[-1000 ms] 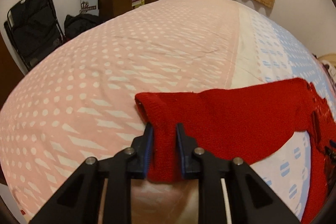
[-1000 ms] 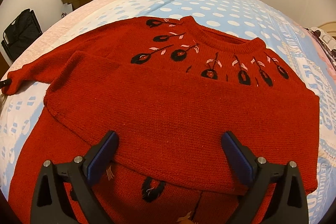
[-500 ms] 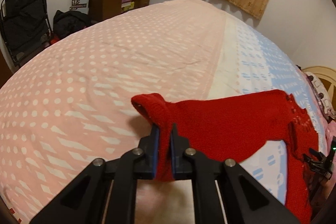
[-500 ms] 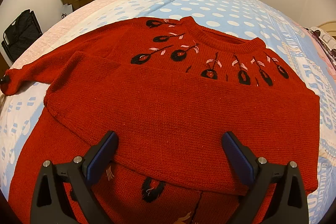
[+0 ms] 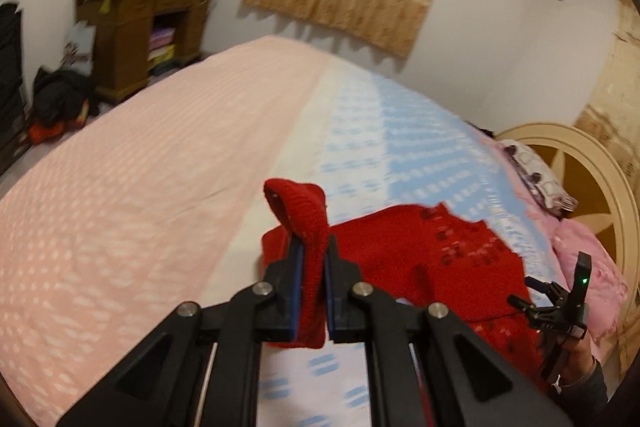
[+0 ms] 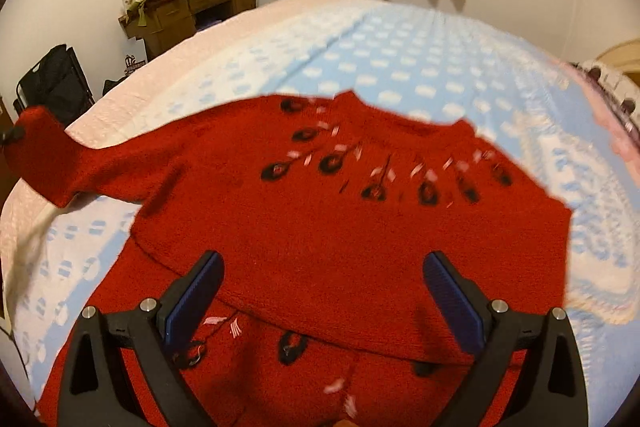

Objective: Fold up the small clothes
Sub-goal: 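Lift the sleeve with the left gripper and carry it across the sweater body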

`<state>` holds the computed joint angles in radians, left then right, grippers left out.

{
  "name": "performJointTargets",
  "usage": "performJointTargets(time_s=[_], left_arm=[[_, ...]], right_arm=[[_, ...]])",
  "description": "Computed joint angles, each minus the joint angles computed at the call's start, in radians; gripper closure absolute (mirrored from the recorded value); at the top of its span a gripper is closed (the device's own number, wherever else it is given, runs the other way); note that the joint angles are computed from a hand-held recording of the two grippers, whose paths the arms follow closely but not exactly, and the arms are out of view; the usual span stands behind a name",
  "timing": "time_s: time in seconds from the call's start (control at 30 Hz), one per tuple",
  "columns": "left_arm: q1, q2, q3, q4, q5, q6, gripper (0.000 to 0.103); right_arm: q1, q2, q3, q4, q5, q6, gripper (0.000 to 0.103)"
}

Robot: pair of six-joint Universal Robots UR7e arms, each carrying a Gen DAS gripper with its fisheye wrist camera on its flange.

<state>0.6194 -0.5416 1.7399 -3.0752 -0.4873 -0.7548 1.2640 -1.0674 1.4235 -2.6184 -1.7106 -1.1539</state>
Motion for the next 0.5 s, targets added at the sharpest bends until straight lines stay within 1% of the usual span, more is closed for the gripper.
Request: performJointTargets(time_s=[0.07,0.2,0.33,0.4,0.5], left_arm=[[-0.004,0.027,-0.049,-0.023,-0.008,0.067,0.094],[-0.003,0.072,-0.136,-0.042,-0.051,0.147,0.094],[-0.011,0.115,-0.215,-0.064,-0.084,0.213,0.094],[-0.016,0.147,-0.272,-0.081,-0.104,0.266,0.094],[-0.023,0.180,-0.336,-0.090,-0.117,0.316,0.094]], right_arm=[[-0.003,-0.020,0.003,0.011,0.017,-0.015,0.003],[-0.024,-0.042,0.010,0.008,0.049,-0.010,0.003],[-0.055,-0.061,0.007,0.023,0.080,0.011,0.003],[-0.068,-0.063,-0.007,0.038,0.096,0.031,0.003],[-0.088,-0.070,-0.017,0.064,0.129,0.051,0.003]])
